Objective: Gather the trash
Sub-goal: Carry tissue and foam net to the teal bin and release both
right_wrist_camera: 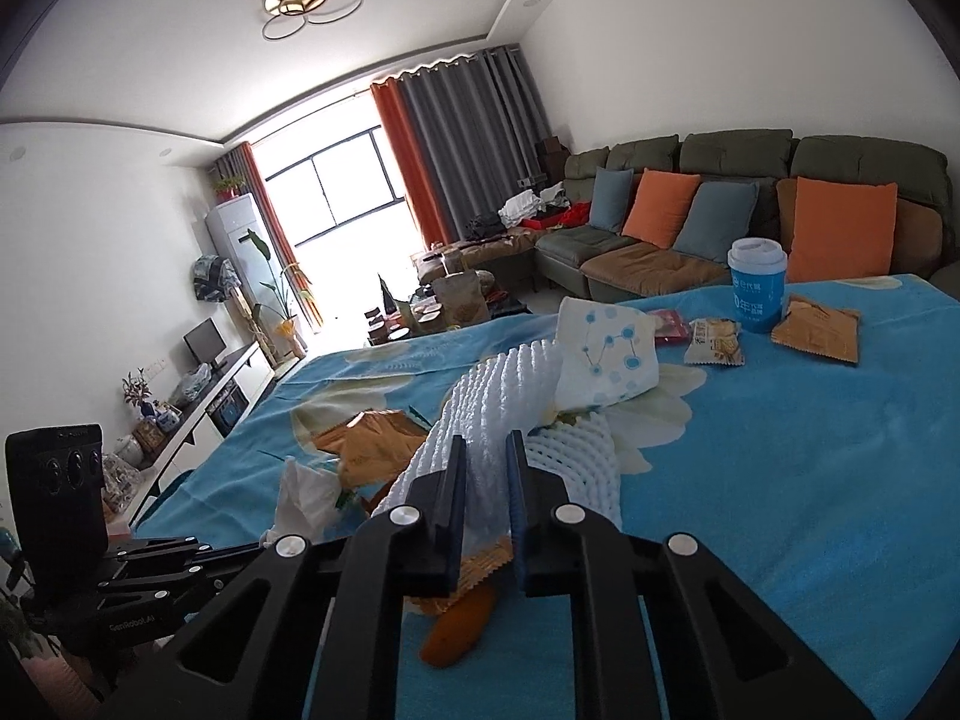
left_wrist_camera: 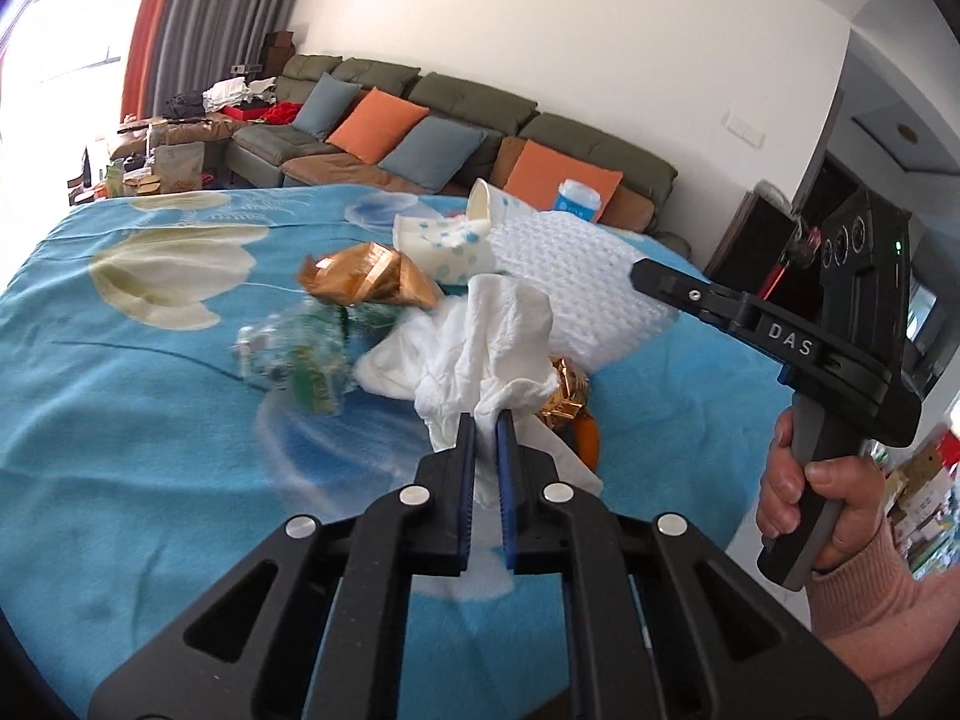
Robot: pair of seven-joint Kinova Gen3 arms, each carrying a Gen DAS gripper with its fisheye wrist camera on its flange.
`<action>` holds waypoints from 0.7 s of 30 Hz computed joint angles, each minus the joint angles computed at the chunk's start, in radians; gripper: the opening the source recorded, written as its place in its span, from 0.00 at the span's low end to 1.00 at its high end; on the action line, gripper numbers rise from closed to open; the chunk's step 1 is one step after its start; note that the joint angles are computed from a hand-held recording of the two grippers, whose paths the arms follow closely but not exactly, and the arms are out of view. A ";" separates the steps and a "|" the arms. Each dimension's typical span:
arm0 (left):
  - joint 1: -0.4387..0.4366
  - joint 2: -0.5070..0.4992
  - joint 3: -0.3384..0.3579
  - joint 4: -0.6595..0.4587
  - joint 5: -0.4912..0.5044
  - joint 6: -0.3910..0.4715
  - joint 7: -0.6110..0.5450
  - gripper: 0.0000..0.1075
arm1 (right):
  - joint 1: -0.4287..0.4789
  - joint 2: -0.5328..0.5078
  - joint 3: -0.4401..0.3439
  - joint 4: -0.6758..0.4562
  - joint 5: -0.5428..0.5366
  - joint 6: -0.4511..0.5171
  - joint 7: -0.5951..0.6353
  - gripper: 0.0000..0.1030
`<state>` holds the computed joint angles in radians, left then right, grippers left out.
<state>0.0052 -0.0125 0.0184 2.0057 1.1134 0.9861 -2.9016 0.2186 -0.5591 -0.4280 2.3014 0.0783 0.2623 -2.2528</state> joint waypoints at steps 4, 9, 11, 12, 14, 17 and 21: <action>-0.049 -0.027 -0.049 0.014 0.033 0.074 -0.043 0.07 | -0.032 -0.013 0.002 -0.015 -0.006 -0.017 0.012 0.11; -0.123 -0.081 -0.118 0.037 0.051 0.147 -0.083 0.07 | -0.100 0.028 -0.003 -0.048 -0.021 -0.074 0.049 0.11; -0.150 -0.098 -0.143 0.043 0.051 0.152 -0.081 0.07 | -0.115 0.063 -0.021 -0.063 -0.023 -0.104 0.066 0.11; -0.162 -0.105 -0.153 0.043 0.049 0.155 -0.077 0.07 | -0.131 0.089 -0.025 -0.073 -0.024 -0.122 0.077 0.11; -0.188 -0.121 -0.175 0.046 0.045 0.143 -0.072 0.07 | -0.162 0.140 -0.031 -0.092 -0.028 -0.154 0.098 0.11; -0.224 -0.132 -0.205 0.042 0.036 0.130 -0.049 0.07 | -0.220 0.226 -0.029 -0.138 -0.029 -0.181 0.137 0.11; -0.275 -0.136 -0.248 0.034 0.029 0.111 -0.030 0.07 | -0.285 0.346 -0.040 -0.222 -0.022 -0.193 0.185 0.11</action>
<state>-0.2697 -0.1484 -0.2293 2.0398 1.1422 1.0969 -2.9317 -0.0667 -0.2133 -0.4678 2.0795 0.0559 0.0698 -2.0677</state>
